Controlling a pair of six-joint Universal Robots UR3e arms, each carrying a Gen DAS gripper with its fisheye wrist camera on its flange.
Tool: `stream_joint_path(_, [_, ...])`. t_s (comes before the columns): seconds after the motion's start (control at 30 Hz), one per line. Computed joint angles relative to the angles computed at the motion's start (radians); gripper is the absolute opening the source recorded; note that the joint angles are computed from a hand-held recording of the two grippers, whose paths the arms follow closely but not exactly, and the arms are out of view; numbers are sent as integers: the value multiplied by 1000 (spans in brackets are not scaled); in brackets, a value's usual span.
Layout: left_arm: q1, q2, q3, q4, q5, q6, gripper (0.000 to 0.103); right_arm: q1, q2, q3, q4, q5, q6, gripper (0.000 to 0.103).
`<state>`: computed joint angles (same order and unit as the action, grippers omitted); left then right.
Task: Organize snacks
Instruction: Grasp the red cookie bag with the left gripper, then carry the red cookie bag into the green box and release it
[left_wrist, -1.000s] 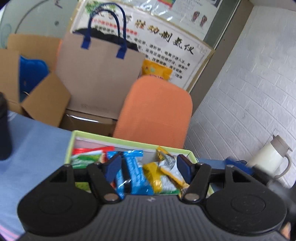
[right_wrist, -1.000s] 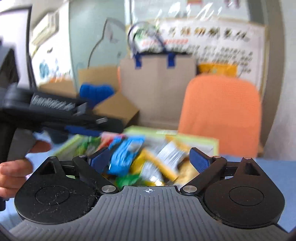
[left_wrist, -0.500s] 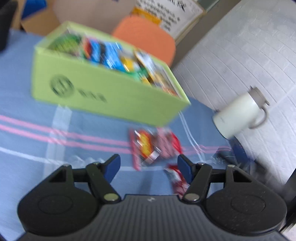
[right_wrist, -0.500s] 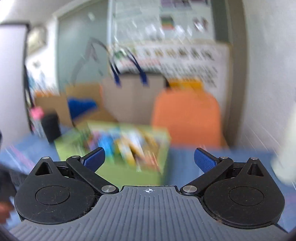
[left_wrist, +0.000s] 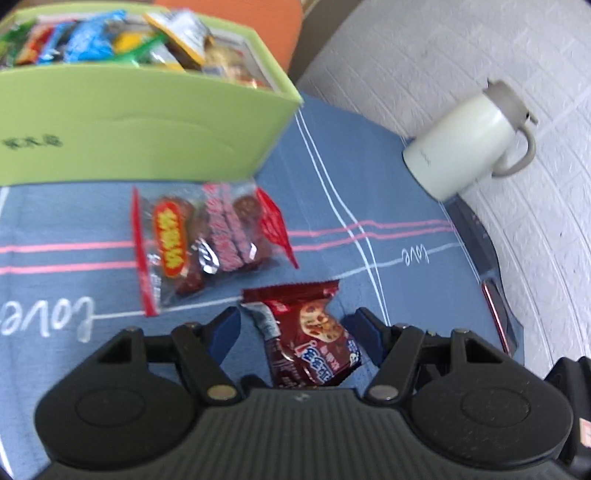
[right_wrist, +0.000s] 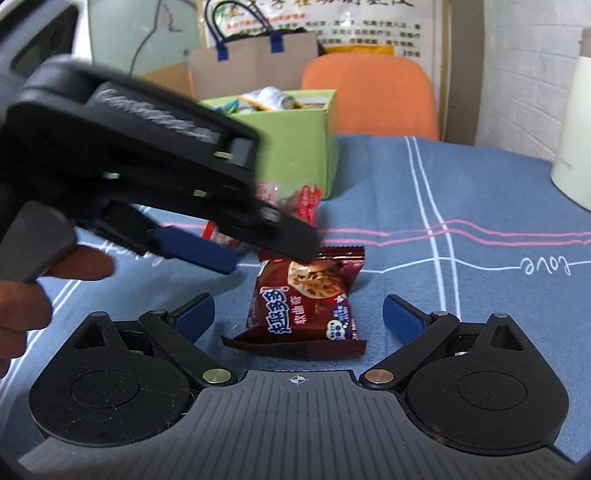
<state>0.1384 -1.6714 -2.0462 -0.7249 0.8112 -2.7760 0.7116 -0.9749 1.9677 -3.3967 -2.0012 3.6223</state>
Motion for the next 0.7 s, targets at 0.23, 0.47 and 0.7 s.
stream_joint_path(0.23, [84,75,-42,-168,-80,126,42,68,-2,-35,84,-90,12,35])
stream_joint_path(0.47, [195,158,71,-174,-165,94,42,105,18,-258,146,-155,-193,31])
stream_joint_path(0.7, [56,-226,560,44,-28,-185,42,-92,163,-685,252,61,-419,31])
